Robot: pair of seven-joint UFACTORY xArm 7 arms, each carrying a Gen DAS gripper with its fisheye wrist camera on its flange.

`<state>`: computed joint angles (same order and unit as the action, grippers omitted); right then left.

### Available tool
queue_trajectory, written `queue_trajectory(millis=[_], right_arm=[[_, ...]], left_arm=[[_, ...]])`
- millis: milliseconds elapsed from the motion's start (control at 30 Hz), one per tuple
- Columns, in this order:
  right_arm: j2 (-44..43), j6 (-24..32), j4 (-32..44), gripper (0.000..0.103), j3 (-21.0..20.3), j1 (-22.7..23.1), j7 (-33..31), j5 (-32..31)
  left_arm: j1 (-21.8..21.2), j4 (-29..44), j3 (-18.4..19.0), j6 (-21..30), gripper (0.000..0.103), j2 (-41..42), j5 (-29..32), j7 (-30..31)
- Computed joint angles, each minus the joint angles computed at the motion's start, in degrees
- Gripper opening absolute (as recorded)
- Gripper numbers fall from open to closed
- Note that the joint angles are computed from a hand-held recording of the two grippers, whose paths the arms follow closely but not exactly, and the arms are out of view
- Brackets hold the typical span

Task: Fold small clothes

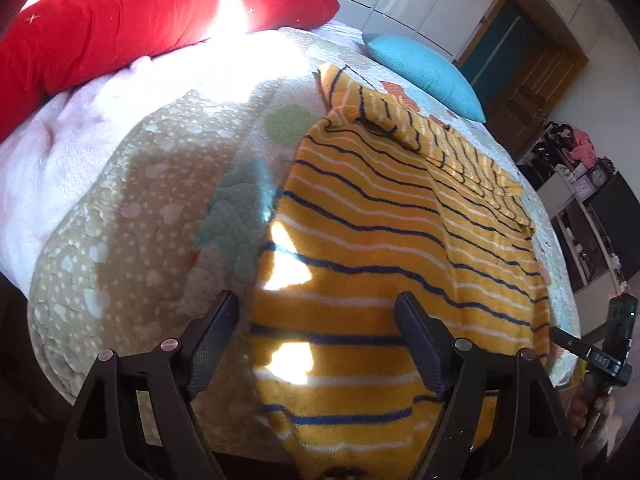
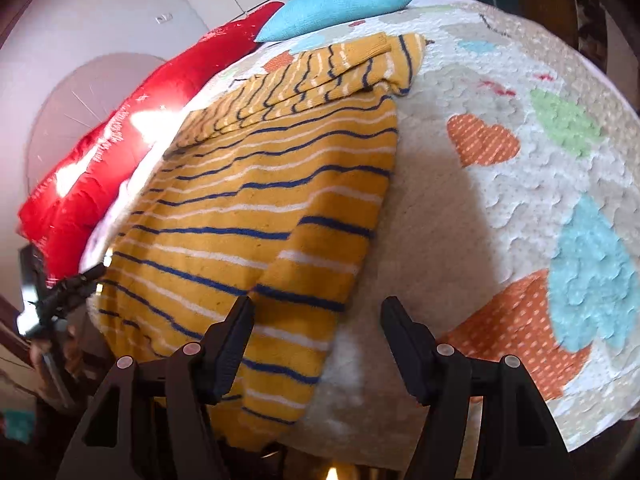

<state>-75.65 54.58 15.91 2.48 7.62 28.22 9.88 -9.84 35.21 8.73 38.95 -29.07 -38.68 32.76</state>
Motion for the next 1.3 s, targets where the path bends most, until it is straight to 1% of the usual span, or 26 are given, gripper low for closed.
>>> queue_trajectory(millis=[33, 100, 167, 267, 367, 433, 467, 500, 533, 567, 600, 633, 667, 767, 833, 867, 967, 1033, 1100, 1167, 1233, 1267, 1300], right_arm=[[-1.6, -0.9, -1.3, 0.071, -1.2, 1.6, 0.4, 2.4], [-4.7, -2.1, -3.9, 0.071, -2.0, 4.2, 1.6, 6.3], [-7.6, -2.1, -6.2, 0.071, -0.6, 6.4, 4.2, 9.3], [-10.3, -1.3, -9.1, 0.071, 1.9, 9.8, 8.4, 12.1], [-9.5, -1.4, -10.1, 0.071, 3.4, 12.9, 10.9, 12.9], [-6.2, -3.8, -9.6, 0.071, 4.4, 14.5, 11.8, 13.0], [-4.6, -4.5, -9.1, 0.069, 4.8, 15.2, 12.0, 12.5], [-3.0, -5.3, -8.6, 0.066, 4.9, 15.6, 12.0, 12.0], [-1.5, -6.3, -8.2, 0.053, 4.9, 16.1, 12.0, 11.7], [-0.2, -6.8, -7.9, 0.034, 4.8, 16.4, 12.2, 11.4], [0.7, -7.2, -7.8, 0.022, 4.4, 16.6, 12.1, 11.0], [-0.6, -6.9, -8.4, 0.012, 3.7, 16.7, 12.1, 10.8], [-1.0, -7.4, -8.6, 0.011, 3.7, 16.8, 12.6, 10.8], [-1.9, -7.4, -7.6, 0.01, 3.9, 17.2, 13.6, 10.3], [-2.9, -7.7, -6.2, 0.01, 3.0, 17.7, 13.1, 10.2], [-2.5, -8.8, -5.0, 0.01, 2.2, 17.8, 12.1, 10.2], [1.1, -12.7, -0.5, 0.01, -0.9, 16.3, 7.2, 8.7], [6.2, -16.6, 3.2, 0.01, -3.7, 14.1, 2.5, 7.2], [12.9, -22.2, 6.5, 0.01, -6.7, 11.6, -1.7, 6.5], [20.7, -27.8, 9.8, 0.01, -9.6, 9.6, -5.1, 6.6], [30.0, -33.2, 13.8, 0.01, -13.4, 9.3, -8.4, 8.3], [35.0, -34.9, 16.4, 0.01, -14.2, 8.6, -9.5, 8.6], [39.6, -35.7, 19.0, 0.01, -15.1, 8.0, -10.6, 9.0]], left_arm=[[-0.8, -0.5, 1.2, 1.7, 0.079, -0.7, -1.4, 1.3], [-1.2, -1.9, 2.7, 4.6, 0.079, -2.4, -3.5, 2.9], [-0.8, -3.6, 3.6, 7.1, 0.079, -4.0, -5.1, 3.7], [0.4, -6.2, 3.8, 9.2, 0.079, -5.9, -6.9, 3.3], [1.3, -7.6, 3.2, 10.1, 0.079, -6.7, -7.4, 2.9], [1.5, -8.0, 2.5, 10.1, 0.079, -7.1, -7.5, 2.2], [1.5, -8.0, 2.4, 10.3, 0.078, -7.4, -7.7, 2.0], [1.5, -8.1, 2.5, 10.6, 0.067, -7.7, -8.0, 1.8], [1.8, -8.0, 1.8, 10.1, 0.04, -7.6, -7.6, 0.8], [2.1, -7.9, 1.2, 9.8, 0.023, -7.5, -6.9, -0.1], [2.0, -7.6, 1.9, 10.6, 0.01, -7.5, -6.8, -0.3], [1.9, -7.3, 3.0, 11.8, 0.01, -7.6, -7.8, -0.4], [2.2, -7.0, 3.6, 12.6, 0.01, -7.9, -8.1, -0.7], [3.1, -6.5, 2.5, 13.6, 0.01, -10.6, -7.0, -2.7], [2.6, -5.6, 2.4, 14.3, 0.01, -12.4, -6.6, -3.1], [2.2, -4.8, 2.7, 14.6, 0.01, -12.9, -6.8, -3.2], [-0.5, 0.1, 3.0, 13.5, 0.01, -10.2, -9.2, -2.5], [-2.9, 5.5, 2.6, 11.2, 0.01, -4.9, -12.1, -1.4], [-5.1, 12.9, 2.5, 10.1, 0.01, 3.0, -16.0, 0.1], [-5.7, 20.7, 0.7, 8.4, 0.01, 11.8, -18.5, 1.3], [-5.6, 30.1, -2.0, 7.4, 0.01, 21.9, -18.2, -0.6], [-5.3, 35.1, -3.2, 7.3, 0.01, 27.0, -17.2, -2.1], [-5.2, 40.4, -4.6, 6.5, 0.011, 32.5, -14.7, -4.9]])
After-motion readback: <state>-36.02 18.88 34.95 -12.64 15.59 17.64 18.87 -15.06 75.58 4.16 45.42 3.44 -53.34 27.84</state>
